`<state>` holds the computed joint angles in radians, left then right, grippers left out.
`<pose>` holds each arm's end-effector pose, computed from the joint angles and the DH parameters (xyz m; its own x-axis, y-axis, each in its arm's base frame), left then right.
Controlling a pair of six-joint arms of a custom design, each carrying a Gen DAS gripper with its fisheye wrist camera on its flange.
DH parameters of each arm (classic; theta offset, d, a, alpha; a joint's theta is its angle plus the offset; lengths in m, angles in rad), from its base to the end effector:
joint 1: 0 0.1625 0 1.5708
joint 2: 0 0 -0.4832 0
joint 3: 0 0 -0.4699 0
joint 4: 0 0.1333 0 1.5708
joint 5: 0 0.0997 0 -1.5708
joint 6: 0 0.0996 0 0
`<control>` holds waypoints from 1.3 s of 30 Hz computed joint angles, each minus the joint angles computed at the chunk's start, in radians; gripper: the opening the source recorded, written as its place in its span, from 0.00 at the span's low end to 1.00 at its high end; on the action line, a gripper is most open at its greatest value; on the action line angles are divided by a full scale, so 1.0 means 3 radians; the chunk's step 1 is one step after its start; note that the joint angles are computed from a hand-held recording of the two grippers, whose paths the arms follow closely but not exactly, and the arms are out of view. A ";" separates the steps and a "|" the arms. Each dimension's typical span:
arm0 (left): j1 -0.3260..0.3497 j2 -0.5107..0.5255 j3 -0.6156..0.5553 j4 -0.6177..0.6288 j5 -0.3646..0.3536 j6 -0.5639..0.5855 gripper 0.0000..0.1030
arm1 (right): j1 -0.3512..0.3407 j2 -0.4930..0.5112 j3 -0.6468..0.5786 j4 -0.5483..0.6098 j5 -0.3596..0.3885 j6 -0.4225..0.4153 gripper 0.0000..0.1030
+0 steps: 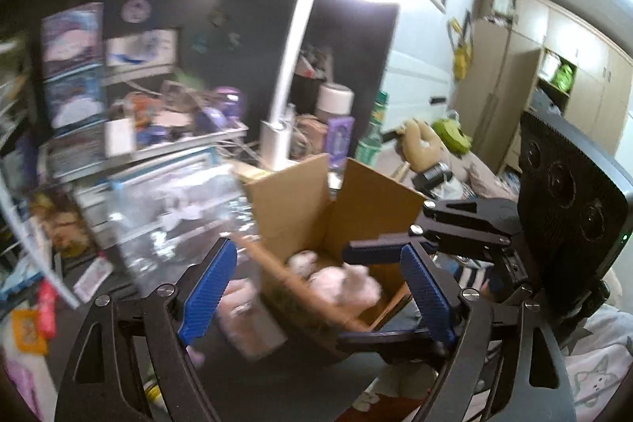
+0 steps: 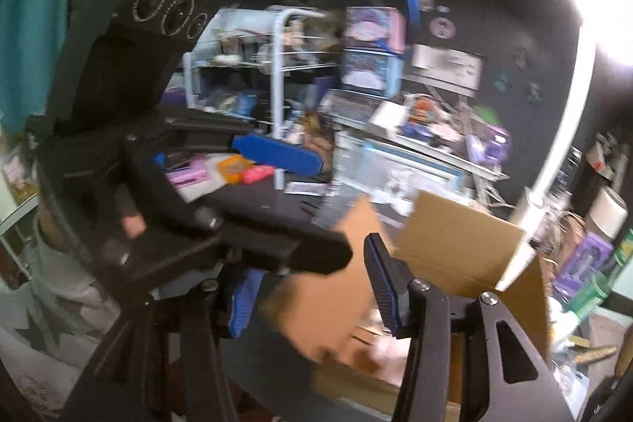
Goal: Organize objects
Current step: 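Move the right tool back to the yellow-capped glue tube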
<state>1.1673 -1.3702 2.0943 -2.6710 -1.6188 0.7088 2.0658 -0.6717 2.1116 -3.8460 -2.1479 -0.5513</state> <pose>-0.1086 -0.5816 0.2688 -0.4544 0.8668 -0.2052 0.8707 0.3835 -0.3079 0.3395 -0.4626 0.0152 -0.6250 -0.3451 0.7002 -0.7584 0.4809 -0.4399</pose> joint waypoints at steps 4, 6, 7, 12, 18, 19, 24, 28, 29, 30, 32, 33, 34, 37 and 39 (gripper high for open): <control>0.0216 -0.0130 0.0052 -0.0200 0.0022 0.0043 0.86 | 0.0096 0.0173 -0.0173 0.0255 0.0067 -0.0010 0.46; 0.0340 -0.0158 0.0053 -0.0269 0.0032 0.0045 0.86 | 0.0109 0.0268 -0.0271 0.0442 0.0141 0.0023 0.46; 0.0407 -0.0163 0.0051 -0.0305 0.0038 0.0038 0.86 | 0.0105 0.0304 -0.0308 0.0522 0.0171 0.0046 0.46; 0.0705 -0.0138 0.0023 -0.0459 0.0098 0.0024 0.86 | -0.0005 0.0525 -0.0583 0.1041 0.0353 0.0219 0.46; 0.0998 -0.0017 -0.0048 -0.0557 0.0122 0.0015 0.86 | -0.0160 0.0824 -0.0946 0.1528 0.0426 0.0460 0.38; 0.1037 0.0010 -0.0066 -0.0559 0.0117 0.0011 0.86 | -0.0173 0.0869 -0.0999 0.1562 0.0401 0.0482 0.35; 0.1154 0.0167 -0.0167 -0.0542 0.0108 0.0002 0.86 | -0.0253 0.1047 -0.1271 0.1771 0.0316 0.0635 0.27; 0.1223 0.0260 -0.0238 -0.0506 0.0110 -0.0003 0.86 | -0.0290 0.1153 -0.1459 0.1869 0.0139 0.0653 0.24; 0.1233 0.0276 -0.0249 -0.0502 0.0114 -0.0005 0.86 | -0.0296 0.1170 -0.1480 0.1869 0.0099 0.0635 0.24; 0.1245 0.0296 -0.0263 -0.0495 0.0117 -0.0009 0.86 | -0.0297 0.1194 -0.1516 0.1867 0.0060 0.0609 0.24; 0.1265 0.0330 -0.0301 -0.0464 0.0110 -0.0021 0.86 | -0.0291 0.1231 -0.1570 0.1857 -0.0025 0.0571 0.24; 0.1276 0.0346 -0.0318 -0.0449 0.0102 -0.0025 0.86 | -0.0295 0.1242 -0.1593 0.1876 -0.0046 0.0567 0.24; 0.1280 0.0353 -0.0328 -0.0439 0.0097 -0.0029 0.86 | -0.0300 0.1249 -0.1610 0.1900 -0.0056 0.0573 0.24; 0.1303 0.0377 -0.0354 -0.0420 0.0076 -0.0048 0.86 | -0.0311 0.1280 -0.1663 0.1949 -0.0124 0.0590 0.24; 0.1310 0.0389 -0.0367 -0.0416 0.0080 -0.0060 0.86 | -0.0328 0.1284 -0.1678 0.1967 -0.0116 0.0598 0.24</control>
<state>1.5601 -1.2533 1.9843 -2.7957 -1.5947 0.6909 1.9674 -0.2865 1.6083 -3.2560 -2.1826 -0.3720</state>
